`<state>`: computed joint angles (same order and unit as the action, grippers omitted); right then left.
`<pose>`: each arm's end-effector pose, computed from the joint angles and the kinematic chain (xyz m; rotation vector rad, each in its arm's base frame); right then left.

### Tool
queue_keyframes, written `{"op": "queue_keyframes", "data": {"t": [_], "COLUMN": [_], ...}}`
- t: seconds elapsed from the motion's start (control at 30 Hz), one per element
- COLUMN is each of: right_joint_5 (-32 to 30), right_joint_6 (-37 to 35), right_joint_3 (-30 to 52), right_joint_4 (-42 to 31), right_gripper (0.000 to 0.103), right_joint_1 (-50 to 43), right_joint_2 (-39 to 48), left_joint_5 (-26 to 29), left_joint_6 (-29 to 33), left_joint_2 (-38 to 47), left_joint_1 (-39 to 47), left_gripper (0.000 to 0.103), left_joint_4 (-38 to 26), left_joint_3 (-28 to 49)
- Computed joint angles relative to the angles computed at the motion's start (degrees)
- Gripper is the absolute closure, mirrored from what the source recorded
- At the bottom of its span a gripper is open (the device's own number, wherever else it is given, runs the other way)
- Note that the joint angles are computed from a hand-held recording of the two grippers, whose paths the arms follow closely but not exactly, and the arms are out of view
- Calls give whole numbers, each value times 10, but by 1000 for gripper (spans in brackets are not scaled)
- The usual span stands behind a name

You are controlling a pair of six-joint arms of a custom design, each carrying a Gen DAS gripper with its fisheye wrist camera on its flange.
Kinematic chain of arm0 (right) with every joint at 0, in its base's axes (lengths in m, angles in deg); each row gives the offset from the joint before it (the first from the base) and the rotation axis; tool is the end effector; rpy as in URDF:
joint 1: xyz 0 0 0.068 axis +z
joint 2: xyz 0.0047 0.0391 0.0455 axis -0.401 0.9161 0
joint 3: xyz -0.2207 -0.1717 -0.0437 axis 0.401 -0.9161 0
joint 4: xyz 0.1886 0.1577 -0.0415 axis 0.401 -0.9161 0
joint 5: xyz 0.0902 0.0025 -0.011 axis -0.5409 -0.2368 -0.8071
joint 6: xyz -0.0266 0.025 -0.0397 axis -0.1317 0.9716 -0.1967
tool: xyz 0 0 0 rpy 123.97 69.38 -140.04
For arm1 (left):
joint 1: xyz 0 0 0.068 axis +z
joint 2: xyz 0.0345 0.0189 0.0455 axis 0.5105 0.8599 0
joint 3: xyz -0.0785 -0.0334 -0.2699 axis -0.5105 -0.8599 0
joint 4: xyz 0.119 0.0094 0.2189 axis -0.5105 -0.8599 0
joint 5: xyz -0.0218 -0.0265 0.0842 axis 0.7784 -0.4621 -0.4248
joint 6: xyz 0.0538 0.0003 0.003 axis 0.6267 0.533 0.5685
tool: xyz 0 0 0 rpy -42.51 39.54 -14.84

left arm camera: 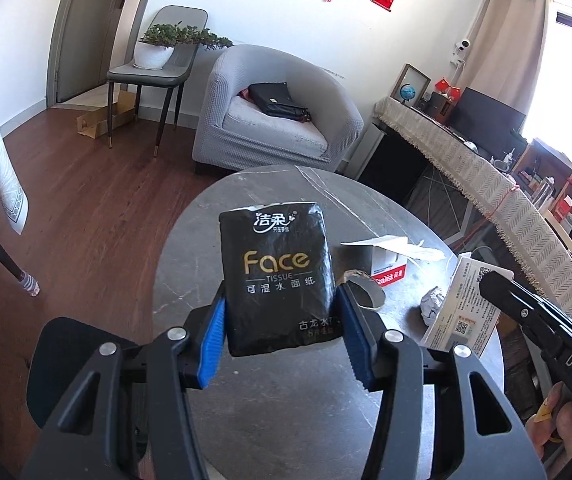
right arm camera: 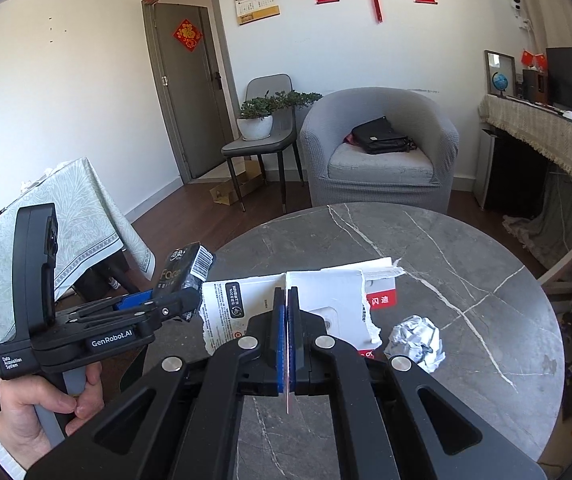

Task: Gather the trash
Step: 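Carry the tissue package and paper sheets over the green bin with both tools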

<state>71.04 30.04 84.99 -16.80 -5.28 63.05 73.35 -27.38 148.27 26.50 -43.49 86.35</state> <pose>0.1771 0.0585 0.3284 -0.0985 2.1263 0.3139 0.2397 -0.0311 0.3171 0.1344 2.2706 -0.5518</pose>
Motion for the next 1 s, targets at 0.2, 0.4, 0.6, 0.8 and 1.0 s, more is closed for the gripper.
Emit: {"op": "queue_keyframes", "data": {"t": [0.2, 0.4, 0.6, 0.8, 1.0], "right_joint_5": [38, 67, 81, 88, 88], "right_joint_6": [21, 33, 42, 49, 53], "right_joint_3": [19, 42, 69, 99, 134], "right_joint_4": [35, 65, 90, 110, 122], "right_gripper": [102, 102, 102, 102, 102], "right_joint_1": [62, 123, 168, 199, 222], "right_joint_2": [30, 78, 133, 189, 250], "left_joint_5": [16, 38, 47, 57, 60], "left_joint_6": [46, 103, 163, 219, 277], "left_joint_2": [-1, 5, 29, 59, 100], "left_joint_1": [67, 137, 200, 258, 307], "left_gripper": [48, 48, 48, 48, 48], "left_joint_4": [-14, -31, -46, -58, -84], "left_joint_3": [6, 11, 23, 31, 47]}}
